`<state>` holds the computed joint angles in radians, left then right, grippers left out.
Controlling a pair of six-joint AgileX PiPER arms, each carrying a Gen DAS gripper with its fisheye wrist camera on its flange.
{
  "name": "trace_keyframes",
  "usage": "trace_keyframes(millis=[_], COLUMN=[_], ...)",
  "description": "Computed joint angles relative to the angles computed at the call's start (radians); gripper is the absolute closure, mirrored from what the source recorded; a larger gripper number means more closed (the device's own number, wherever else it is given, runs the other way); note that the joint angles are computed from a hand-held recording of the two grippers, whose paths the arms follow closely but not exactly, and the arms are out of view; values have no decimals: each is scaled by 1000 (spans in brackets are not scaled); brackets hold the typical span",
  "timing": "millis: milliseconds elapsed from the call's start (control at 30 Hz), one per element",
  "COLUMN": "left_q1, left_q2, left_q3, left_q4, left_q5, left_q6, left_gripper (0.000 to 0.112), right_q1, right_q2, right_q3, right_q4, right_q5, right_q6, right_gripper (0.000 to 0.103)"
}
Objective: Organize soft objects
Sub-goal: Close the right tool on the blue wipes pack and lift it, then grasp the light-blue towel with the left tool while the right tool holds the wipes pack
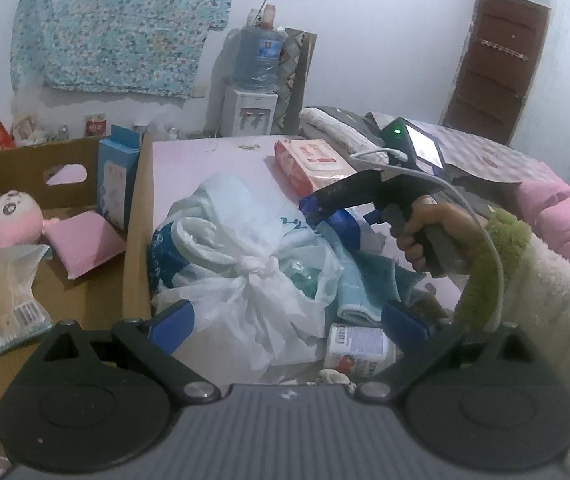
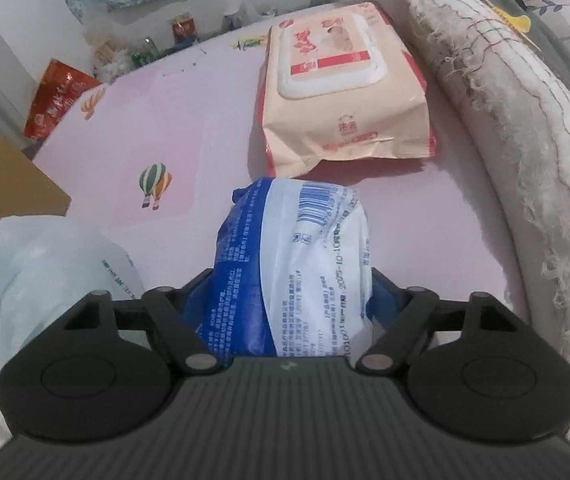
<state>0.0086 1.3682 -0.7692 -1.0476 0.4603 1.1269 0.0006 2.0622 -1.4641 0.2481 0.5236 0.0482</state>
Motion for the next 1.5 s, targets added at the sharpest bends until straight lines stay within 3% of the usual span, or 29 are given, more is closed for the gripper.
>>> trace_keyframes(millis=[100,233,367,500,800,900,1000,1100,1267,1367,1500], left_q1=[8,3,-4,-25,-138,-182,-240,-281,-355,-383,-412], left_q2=[-4,-3,10,33,131,191,263,328,417,466,507], left_q3=[10,25,33,32,-51,-128,-232,-309,-406,-459,-501], left_q4=[-26,-54,-86,-110,-91,22,239,367,638,778,918], left_q5=[0,-7,17,35,5,0,5,15,1,18,26], left_q6=[27,62,96,122,77,-29,-258,-396,-661,-804,-945], left_gripper=[12,12,12,12,18,25,40,45,51,53,79], right_q1=[-38,-135,-208,-306,-557,-594,-540,-521,-548,-625,-726], right_q2=[-30,-105,-250,-450,-920,-1047,-1159,-1228,-1268,-1221,-1219], right_q3=[47,172,342,525,924,1041,1124,1181,1248,1269,1292], right_q4=[117,469,705,881,961,914,835,792,805,905,942], right_q5=[-21,-44,-57,6,248,272,191,161,173,206,278], right_q6=[-86,-349,-579,-772,-924,-914,-842,-808,-848,-991,-1080], right_gripper=[34,36,36,36,36,36,36,36,36,36,35])
